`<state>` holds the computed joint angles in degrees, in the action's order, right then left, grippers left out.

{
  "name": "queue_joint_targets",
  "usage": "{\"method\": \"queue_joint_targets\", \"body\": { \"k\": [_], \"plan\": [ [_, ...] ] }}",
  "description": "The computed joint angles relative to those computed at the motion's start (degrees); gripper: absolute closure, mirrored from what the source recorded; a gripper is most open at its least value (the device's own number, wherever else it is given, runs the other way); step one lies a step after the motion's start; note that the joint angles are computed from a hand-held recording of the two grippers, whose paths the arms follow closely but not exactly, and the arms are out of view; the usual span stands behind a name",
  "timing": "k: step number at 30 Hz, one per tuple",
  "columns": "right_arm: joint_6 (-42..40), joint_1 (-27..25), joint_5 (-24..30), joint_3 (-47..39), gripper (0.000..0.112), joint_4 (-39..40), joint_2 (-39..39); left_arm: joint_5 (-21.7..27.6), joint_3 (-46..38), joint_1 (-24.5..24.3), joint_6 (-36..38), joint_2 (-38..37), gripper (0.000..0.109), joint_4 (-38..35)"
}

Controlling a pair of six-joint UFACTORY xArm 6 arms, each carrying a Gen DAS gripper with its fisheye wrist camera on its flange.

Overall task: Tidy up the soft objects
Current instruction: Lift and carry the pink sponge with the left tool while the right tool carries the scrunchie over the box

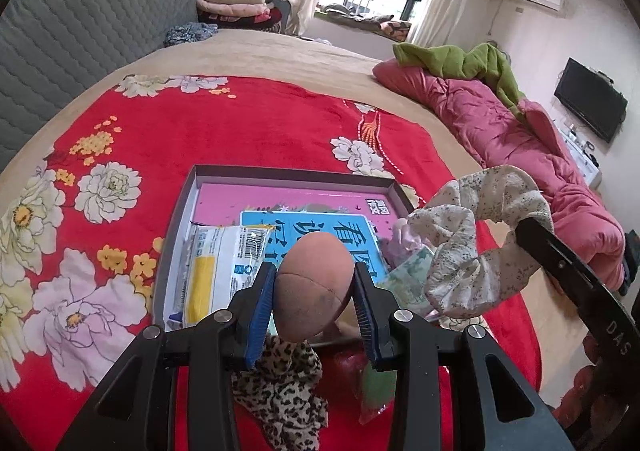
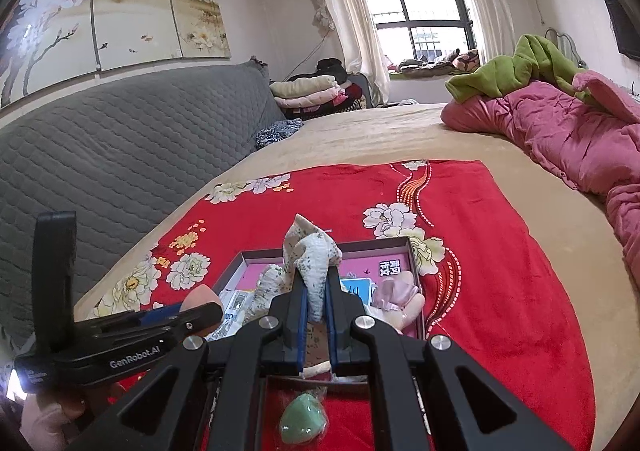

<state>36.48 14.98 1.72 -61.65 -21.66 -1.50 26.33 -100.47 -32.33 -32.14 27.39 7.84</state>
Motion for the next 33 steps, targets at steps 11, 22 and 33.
{"method": "queue_joint_targets", "body": {
  "k": [11, 22, 33],
  "plan": [
    [-4.3, 1.5, 2.9, -5.9, 0.104, 6.3, 7.5, 3.3, -8.4, 1.7, 1.7, 7.5, 0.069, -3.4],
    [2.0, 1.7, 7.2, -10.4, 0.104, -2.4, 12.5, 4.0, -12.5, 1.8, 5.7, 11.8, 0.069, -6.6],
    [8.7, 2.2, 15.2, -13.4, 0.104, -15.0, 14.5, 5.5, -15.1, 1.0, 8.2, 14.2, 0.069, -7.8]
  ]
}}
